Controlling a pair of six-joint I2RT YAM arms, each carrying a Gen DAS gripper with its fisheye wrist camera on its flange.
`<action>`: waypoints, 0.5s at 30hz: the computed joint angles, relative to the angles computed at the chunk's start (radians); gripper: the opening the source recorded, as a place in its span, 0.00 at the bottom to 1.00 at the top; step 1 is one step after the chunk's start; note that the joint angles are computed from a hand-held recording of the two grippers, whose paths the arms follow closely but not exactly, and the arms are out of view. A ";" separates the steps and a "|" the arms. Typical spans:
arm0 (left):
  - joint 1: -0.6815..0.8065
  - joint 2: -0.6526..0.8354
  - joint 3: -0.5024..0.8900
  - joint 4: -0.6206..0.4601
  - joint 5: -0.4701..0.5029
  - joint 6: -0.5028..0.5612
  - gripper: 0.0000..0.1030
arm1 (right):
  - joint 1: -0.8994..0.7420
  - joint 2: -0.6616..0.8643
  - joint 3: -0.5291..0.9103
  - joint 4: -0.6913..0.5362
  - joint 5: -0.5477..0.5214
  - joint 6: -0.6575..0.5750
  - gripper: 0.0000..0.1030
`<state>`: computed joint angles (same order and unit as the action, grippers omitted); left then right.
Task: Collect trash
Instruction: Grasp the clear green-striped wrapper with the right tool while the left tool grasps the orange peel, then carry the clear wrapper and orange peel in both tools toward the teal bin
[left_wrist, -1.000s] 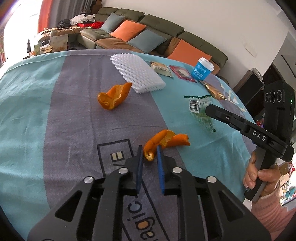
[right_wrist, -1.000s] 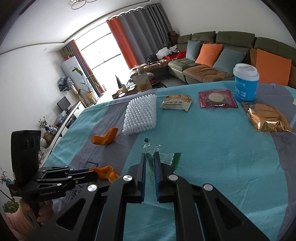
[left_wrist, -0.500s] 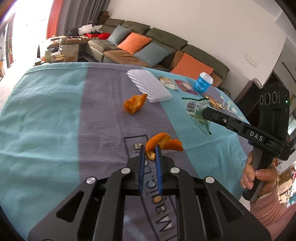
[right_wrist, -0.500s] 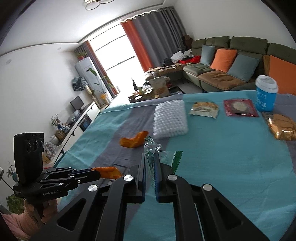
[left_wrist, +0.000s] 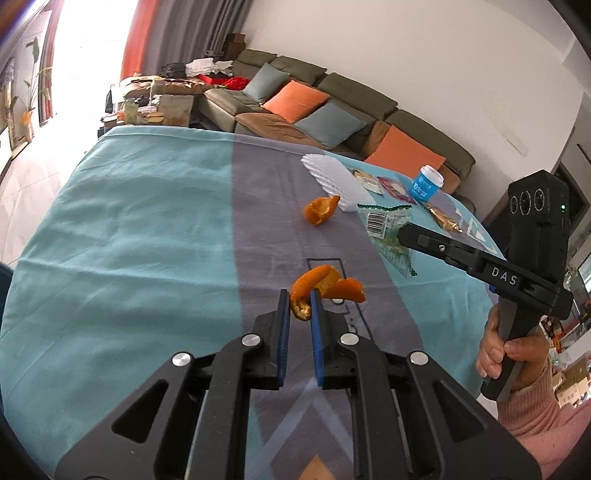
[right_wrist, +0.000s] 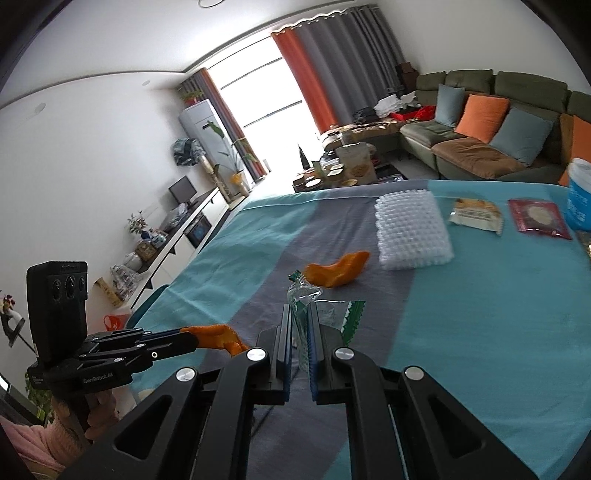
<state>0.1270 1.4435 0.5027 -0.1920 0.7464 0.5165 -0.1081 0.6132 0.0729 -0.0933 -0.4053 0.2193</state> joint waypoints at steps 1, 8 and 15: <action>0.010 -0.003 -0.001 -0.002 0.001 0.004 0.11 | 0.027 0.017 0.001 0.020 0.014 0.012 0.06; 0.094 -0.023 -0.001 -0.042 0.017 0.054 0.11 | 0.157 0.097 0.008 0.114 0.080 0.071 0.06; 0.161 -0.032 0.005 -0.073 0.031 0.095 0.11 | 0.248 0.148 0.017 0.177 0.123 0.114 0.06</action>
<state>0.2879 1.4115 0.5077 -0.2648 0.7771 0.6112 0.1403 0.7616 0.0899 0.0833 -0.2827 0.3337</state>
